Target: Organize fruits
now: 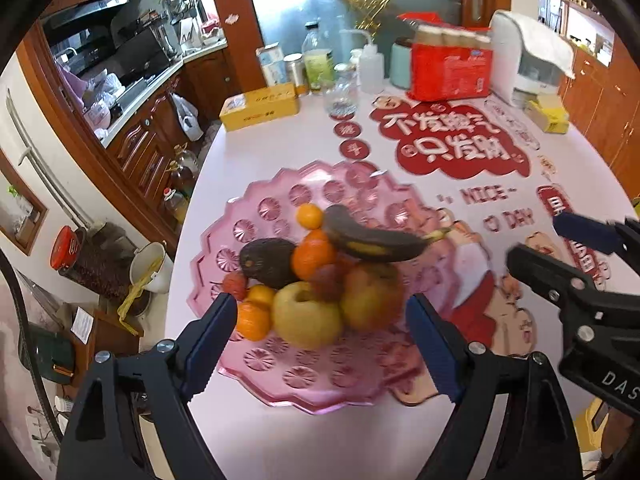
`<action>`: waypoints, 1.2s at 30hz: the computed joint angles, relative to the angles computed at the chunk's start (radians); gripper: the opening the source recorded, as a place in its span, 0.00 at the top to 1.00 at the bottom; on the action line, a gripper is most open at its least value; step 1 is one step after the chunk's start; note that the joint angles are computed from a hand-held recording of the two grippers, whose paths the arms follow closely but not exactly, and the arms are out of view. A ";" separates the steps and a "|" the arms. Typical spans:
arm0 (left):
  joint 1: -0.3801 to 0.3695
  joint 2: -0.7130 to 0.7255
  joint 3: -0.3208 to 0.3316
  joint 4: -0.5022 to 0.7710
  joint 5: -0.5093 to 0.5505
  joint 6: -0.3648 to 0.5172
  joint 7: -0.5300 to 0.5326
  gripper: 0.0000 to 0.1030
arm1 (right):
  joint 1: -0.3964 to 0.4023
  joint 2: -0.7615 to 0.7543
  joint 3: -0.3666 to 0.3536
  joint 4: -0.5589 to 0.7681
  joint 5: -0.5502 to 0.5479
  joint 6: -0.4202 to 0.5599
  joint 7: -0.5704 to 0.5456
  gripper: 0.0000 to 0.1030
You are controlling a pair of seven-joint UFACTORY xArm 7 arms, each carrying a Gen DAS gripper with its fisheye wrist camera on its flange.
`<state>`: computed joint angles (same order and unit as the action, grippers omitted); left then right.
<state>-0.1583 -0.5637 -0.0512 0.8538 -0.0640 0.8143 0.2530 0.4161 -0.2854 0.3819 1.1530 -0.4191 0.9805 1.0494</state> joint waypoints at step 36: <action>-0.158 -0.118 -0.233 0.113 0.057 0.161 -0.532 0.10 | -0.169 -0.627 -0.055 -0.253 0.302 0.179 -0.339 0.29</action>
<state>-0.3167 -0.6815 -0.2846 0.9673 -0.0072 0.9756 -0.2791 0.2472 -0.9123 0.3268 0.8999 -0.1171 1.1599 0.7109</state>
